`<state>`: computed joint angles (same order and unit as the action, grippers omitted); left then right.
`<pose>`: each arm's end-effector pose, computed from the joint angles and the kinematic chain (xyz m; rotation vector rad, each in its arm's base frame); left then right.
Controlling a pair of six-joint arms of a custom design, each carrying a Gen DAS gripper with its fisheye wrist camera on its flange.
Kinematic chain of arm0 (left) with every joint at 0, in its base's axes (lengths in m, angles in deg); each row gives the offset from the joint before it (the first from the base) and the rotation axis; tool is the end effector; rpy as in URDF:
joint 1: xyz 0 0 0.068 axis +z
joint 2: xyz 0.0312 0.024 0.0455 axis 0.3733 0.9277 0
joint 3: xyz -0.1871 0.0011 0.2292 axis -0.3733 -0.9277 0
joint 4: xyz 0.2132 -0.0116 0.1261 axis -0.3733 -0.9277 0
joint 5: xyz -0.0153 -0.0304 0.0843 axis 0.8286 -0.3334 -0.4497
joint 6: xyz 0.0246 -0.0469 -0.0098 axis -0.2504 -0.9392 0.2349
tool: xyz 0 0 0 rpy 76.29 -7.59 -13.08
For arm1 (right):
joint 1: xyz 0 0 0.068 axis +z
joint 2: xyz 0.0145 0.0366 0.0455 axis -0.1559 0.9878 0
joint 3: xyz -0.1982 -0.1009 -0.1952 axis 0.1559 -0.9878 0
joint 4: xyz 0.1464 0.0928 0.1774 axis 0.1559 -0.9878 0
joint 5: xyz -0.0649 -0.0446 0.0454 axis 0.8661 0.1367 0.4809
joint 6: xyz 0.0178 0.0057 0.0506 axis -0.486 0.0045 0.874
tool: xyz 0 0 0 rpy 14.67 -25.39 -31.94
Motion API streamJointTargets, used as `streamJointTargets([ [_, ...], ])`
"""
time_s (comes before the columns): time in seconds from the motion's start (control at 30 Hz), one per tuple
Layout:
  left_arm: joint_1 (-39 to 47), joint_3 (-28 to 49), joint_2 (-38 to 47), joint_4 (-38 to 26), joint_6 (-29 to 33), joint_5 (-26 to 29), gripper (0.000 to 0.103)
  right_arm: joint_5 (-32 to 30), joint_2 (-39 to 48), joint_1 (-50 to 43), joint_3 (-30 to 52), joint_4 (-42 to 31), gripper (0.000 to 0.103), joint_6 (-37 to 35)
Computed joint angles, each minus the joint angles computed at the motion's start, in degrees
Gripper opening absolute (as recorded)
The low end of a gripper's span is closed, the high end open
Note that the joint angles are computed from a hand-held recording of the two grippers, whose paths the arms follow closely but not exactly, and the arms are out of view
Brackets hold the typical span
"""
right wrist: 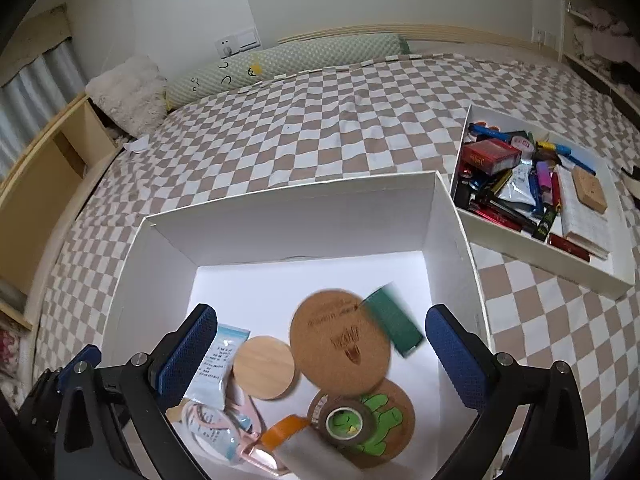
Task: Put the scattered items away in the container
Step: 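Lower the dark green box into the white box and open the right gripper, then withdraw both grippers from the white box back over the pile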
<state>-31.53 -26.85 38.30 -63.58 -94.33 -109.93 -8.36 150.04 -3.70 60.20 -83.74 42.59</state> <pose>0.1759 -0.2028 0.1770 -0.2811 2.3927 -0.0107 0.3440 0.0398 0.1408 -0.0709 2.5302 0.3659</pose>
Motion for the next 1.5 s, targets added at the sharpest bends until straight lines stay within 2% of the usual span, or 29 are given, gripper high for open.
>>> streamJointTargets([
  [0.17,-0.87,0.48,-0.34,-1.34,-0.84,-0.39,0.084,-0.72,-1.31,0.58,-0.85,-0.64,0.103,-0.77],
  [0.27,-1.35,1.18,-0.5,-2.87,-1.8,-0.39,0.096,-1.04,-2.6,0.8,-1.72,-1.07,0.103,-1.47],
  [0.47,-3.0,2.59,-0.23,-6.61,-5.08,-0.63,0.102,-0.42,-5.38,0.8,-3.64,-1.86,0.103,-2.99],
  [1.1,-9.59,9.37,-6.23,-24.05,-14.94,-5.77,0.102,0.51,-18.23,-1.56,-11.28,-6.12,0.103,-8.62],
  [1.5,-16.48,17.53,-5.08,-37.19,-22.21,-9.4,0.102,-1.28,-30.94,-2.67,-14.51,-12.68,0.103,-10.78],
])
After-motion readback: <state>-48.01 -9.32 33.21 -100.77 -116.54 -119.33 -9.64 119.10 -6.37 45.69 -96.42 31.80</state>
